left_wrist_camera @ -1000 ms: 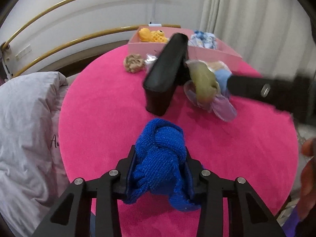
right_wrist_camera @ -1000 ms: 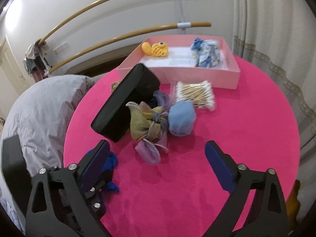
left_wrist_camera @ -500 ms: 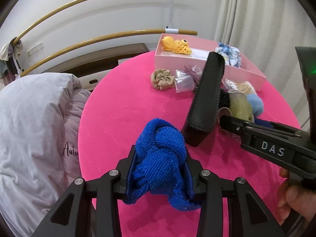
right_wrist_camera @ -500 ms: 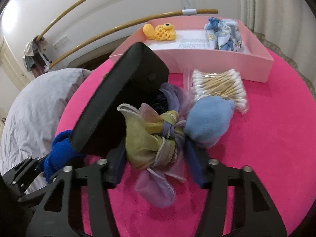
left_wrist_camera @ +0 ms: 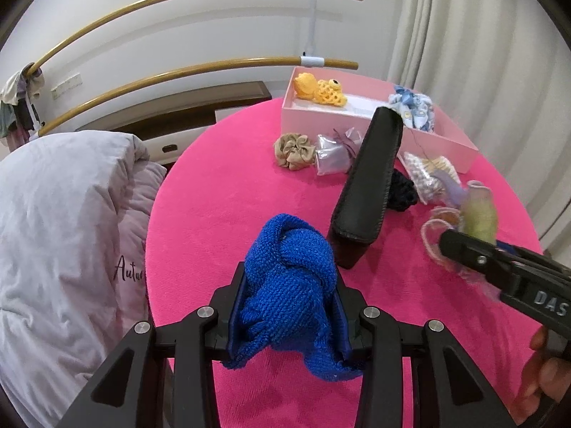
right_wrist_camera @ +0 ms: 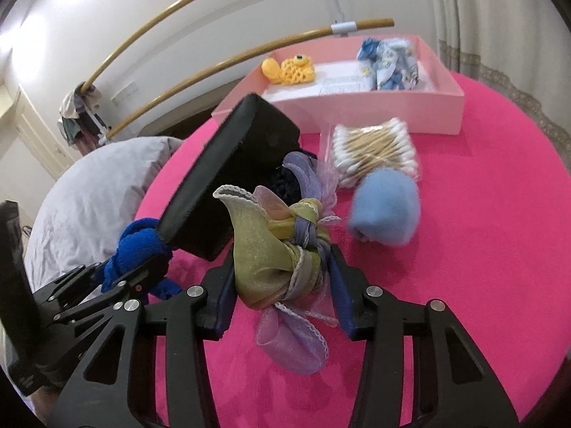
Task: Organize soft objects
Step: 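Grasp the sheer ribbon bow with right tool while left tool holds the octopus, then carry octopus and bow over the pink box and release both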
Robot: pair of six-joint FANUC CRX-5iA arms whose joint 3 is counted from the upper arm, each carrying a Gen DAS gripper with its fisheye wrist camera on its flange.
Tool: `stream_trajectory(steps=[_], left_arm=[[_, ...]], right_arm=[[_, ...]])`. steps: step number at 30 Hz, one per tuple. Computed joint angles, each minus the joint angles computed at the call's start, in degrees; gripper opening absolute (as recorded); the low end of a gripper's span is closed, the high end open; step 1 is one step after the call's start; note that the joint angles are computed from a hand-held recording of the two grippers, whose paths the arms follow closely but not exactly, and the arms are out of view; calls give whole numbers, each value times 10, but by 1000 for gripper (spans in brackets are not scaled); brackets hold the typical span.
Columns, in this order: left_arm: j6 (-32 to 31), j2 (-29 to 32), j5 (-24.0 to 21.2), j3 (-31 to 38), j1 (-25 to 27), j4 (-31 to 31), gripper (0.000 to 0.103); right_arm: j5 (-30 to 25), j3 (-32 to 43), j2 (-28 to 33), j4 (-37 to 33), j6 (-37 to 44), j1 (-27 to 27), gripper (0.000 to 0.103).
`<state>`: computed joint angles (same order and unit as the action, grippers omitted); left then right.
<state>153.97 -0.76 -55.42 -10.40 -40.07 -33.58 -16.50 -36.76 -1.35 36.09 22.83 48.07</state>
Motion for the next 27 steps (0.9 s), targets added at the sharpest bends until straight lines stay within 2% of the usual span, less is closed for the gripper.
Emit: stream_trajectory(steps=[3, 15, 27], left_arm=[[12, -8, -11, 1, -8, -7, 37], [62, -38, -93, 31, -77, -73, 37], [48, -44, -107, 63, -96, -100, 38]], right_arm=[[-1, -15, -17, 43, -35, 4, 43], [12, -45, -62, 132, -99, 12, 43], [25, -68, -106, 236, -175, -6, 43]])
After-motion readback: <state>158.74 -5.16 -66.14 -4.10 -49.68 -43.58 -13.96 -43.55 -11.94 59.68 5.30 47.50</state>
